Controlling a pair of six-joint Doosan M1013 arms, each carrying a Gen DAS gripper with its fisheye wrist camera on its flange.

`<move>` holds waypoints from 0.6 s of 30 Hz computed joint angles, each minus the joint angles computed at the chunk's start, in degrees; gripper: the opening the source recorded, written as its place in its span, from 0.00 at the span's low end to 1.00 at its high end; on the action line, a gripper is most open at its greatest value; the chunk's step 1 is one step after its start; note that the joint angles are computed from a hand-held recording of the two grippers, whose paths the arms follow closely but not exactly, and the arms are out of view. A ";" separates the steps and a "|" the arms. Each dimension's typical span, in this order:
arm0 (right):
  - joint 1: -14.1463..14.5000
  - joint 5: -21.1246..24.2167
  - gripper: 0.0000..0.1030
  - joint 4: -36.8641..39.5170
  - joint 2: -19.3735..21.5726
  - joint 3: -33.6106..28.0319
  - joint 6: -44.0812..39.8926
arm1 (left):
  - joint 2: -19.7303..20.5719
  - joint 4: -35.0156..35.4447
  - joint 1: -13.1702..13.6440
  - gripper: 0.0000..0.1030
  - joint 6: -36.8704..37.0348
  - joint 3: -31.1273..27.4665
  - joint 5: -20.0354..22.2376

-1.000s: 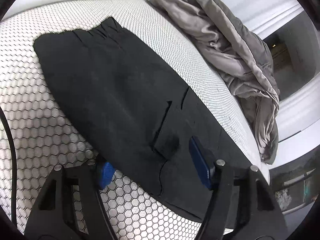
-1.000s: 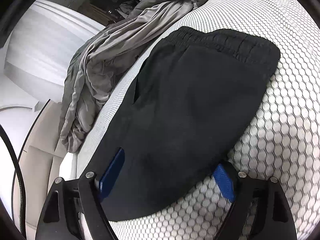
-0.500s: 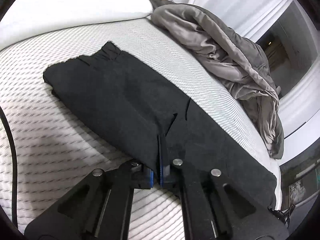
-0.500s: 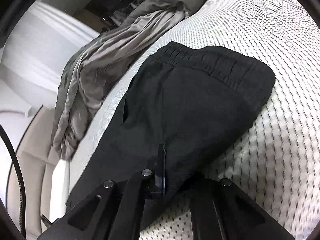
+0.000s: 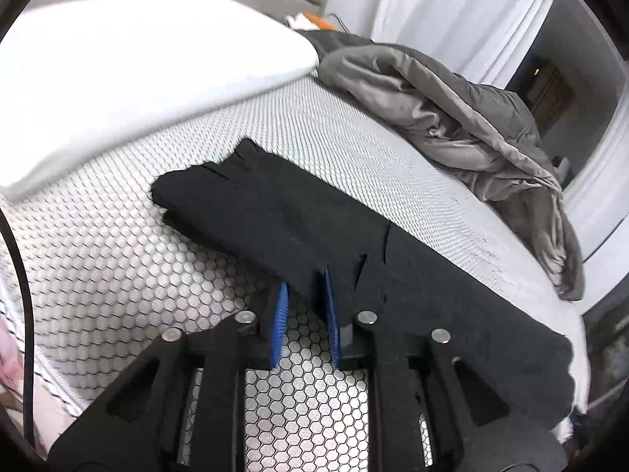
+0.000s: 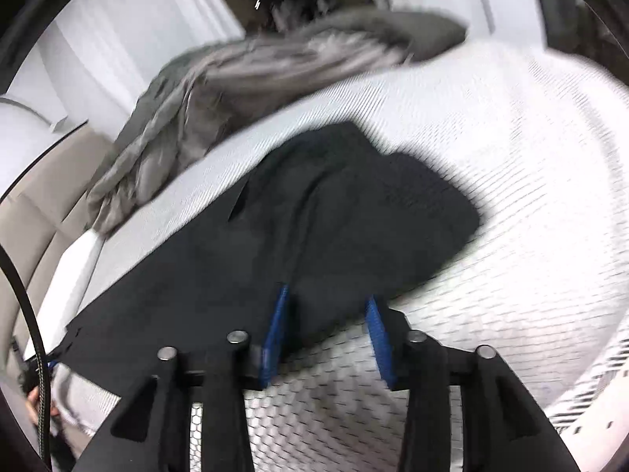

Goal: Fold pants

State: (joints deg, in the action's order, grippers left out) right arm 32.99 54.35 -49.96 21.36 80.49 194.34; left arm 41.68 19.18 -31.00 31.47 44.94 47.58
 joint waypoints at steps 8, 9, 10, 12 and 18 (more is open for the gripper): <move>2.12 0.94 0.43 -7.52 -0.67 -0.92 0.13 | 2.26 -3.98 -3.00 0.44 11.53 -6.46 -1.82; 1.81 -0.49 0.43 -6.21 0.14 -1.98 -2.09 | 3.03 -5.62 -3.52 0.45 15.00 -8.13 -1.61; 1.34 -2.28 0.44 -4.25 1.24 -3.41 -5.07 | 3.88 -5.74 -4.13 0.47 16.77 -9.94 -0.93; 0.54 -3.94 0.49 -0.03 3.47 -6.52 -10.96 | 4.81 -6.30 -5.02 0.62 18.42 -11.64 -1.90; -0.92 -7.86 0.76 11.29 10.13 -15.60 -28.91 | 12.74 -18.32 -7.58 0.91 35.76 -25.41 4.18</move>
